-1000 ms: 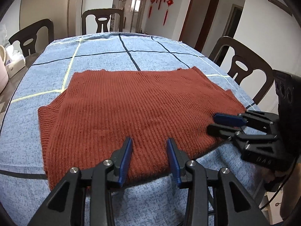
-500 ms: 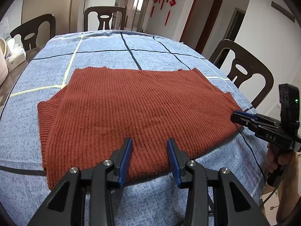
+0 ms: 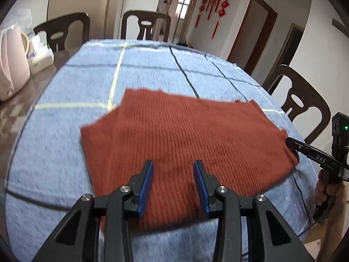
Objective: Fold small clothes
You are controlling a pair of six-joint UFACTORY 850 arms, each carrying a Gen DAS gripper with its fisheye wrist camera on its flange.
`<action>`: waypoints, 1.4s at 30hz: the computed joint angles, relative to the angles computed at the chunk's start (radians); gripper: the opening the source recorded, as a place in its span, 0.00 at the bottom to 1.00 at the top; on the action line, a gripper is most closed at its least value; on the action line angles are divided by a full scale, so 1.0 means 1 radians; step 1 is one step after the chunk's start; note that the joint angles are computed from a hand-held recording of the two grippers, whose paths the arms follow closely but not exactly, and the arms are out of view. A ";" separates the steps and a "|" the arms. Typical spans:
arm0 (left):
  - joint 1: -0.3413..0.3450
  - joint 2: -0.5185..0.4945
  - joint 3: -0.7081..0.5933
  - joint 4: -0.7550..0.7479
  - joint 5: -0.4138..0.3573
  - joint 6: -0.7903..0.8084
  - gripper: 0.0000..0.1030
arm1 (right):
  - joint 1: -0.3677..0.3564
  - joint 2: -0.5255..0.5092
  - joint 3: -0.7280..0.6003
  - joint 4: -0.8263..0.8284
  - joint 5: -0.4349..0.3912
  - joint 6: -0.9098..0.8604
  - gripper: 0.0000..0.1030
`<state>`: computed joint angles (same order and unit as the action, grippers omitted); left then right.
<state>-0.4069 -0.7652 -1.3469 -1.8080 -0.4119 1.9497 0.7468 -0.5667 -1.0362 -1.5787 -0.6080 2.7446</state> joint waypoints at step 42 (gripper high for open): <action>0.078 -0.081 -0.094 0.123 -0.003 -0.298 0.44 | -0.007 -0.014 -0.014 -0.051 0.054 -0.010 0.20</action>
